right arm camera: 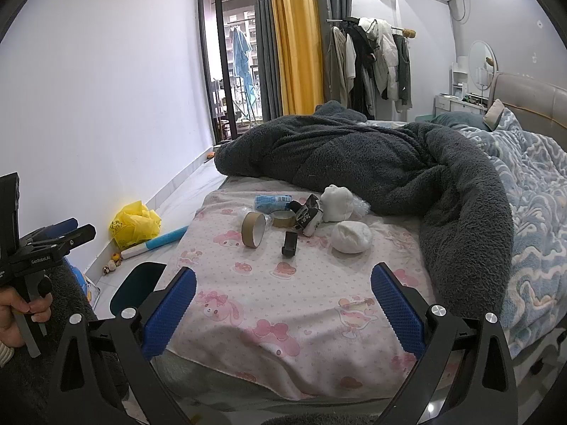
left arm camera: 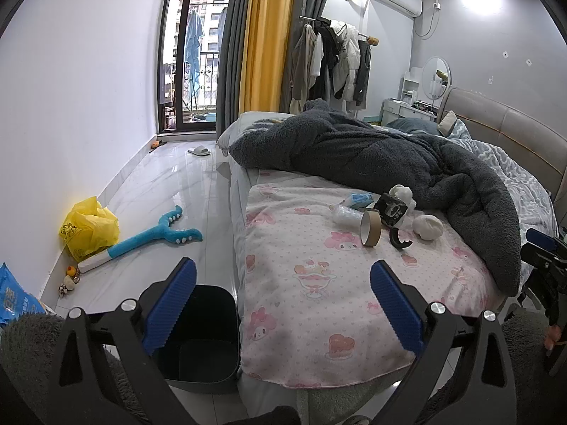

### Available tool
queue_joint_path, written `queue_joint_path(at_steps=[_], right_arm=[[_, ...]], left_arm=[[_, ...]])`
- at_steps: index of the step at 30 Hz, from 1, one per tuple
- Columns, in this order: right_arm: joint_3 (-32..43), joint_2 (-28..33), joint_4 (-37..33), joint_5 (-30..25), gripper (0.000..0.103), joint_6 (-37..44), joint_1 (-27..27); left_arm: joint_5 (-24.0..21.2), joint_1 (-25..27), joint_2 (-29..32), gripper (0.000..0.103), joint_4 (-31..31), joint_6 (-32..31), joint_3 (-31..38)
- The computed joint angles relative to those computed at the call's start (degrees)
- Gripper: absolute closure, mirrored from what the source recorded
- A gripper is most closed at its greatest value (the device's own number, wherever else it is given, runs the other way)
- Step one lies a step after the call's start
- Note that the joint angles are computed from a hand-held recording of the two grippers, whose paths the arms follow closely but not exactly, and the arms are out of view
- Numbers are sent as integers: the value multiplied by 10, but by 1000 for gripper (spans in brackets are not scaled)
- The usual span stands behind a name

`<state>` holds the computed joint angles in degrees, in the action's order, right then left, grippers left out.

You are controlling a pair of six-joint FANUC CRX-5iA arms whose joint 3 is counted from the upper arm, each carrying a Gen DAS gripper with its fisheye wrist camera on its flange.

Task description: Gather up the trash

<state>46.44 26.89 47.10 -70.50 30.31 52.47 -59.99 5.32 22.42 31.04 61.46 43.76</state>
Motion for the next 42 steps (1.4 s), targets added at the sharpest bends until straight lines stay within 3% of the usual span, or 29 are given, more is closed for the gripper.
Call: queue_joint_path(at_steps=[22, 28, 30, 33, 37, 42], right_arm=[[4, 2, -2, -2, 3, 3, 0], [29, 15, -5, -25, 3, 23, 2], [60, 31, 0, -46, 3, 40, 6], [45, 23, 20, -31, 3, 6, 6], [98, 52, -2, -61, 3, 27, 0], [119, 67, -28, -43, 8, 46, -17]], left_arm=[[0, -2, -2, 3, 2, -1, -5], [8, -7, -10, 3, -4, 1, -20], [0, -6, -6, 3, -4, 10, -10], [-10, -5, -1, 3, 0, 20, -1], [-33, -2, 19, 3, 1, 19, 34], [-72, -3, 56, 4, 31, 10, 82]])
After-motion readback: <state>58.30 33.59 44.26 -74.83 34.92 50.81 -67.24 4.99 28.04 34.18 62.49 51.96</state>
